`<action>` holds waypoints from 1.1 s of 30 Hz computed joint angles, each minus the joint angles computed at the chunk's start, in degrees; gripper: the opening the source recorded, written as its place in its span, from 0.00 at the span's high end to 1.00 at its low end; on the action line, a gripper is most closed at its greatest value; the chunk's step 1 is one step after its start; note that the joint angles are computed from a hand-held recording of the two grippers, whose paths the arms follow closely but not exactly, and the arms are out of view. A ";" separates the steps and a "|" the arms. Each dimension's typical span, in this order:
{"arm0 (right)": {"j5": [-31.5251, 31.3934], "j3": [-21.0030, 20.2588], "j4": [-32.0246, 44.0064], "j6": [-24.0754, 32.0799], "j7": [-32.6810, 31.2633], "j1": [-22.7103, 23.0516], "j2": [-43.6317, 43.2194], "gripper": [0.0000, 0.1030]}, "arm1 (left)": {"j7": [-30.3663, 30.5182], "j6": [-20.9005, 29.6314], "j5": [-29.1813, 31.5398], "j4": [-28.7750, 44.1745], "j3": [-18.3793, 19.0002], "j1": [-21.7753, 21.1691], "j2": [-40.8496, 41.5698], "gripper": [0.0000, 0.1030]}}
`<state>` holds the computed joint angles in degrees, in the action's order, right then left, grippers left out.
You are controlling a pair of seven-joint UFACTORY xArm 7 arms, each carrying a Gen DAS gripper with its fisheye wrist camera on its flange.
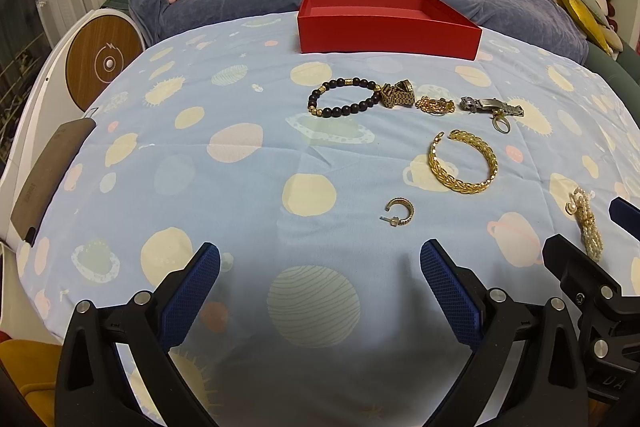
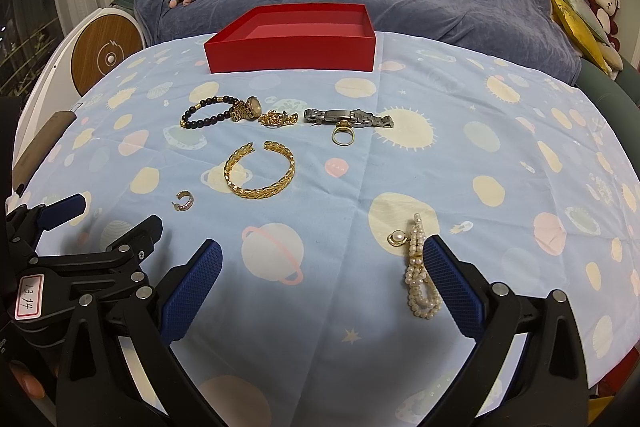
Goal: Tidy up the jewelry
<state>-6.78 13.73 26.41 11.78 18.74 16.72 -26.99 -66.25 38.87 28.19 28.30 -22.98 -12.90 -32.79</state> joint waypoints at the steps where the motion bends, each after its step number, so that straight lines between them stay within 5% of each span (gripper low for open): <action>1: -0.01 -0.01 0.00 0.00 0.03 0.02 0.01 0.05 | -0.03 -0.32 0.06 -0.08 0.08 0.06 0.17 0.05; 15: -0.22 -0.33 0.98 -0.67 0.58 -0.16 2.00 0.05 | 1.27 -3.34 -2.35 -1.41 2.54 1.87 -1.01 0.05; 21: 3.03 -3.33 2.88 -1.65 -2.87 3.16 5.19 0.05 | 2.49 -4.62 -4.45 -2.93 4.85 3.59 -3.13 0.05; 33: 3.57 -2.23 11.98 -1.56 -5.28 4.14 17.37 0.17 | 6.93 -5.95 -7.21 -4.21 5.99 6.06 -4.36 0.05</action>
<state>-3.21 11.50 38.39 10.22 13.46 20.86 -9.62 -59.32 32.92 20.97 24.09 -16.99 -6.84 -37.14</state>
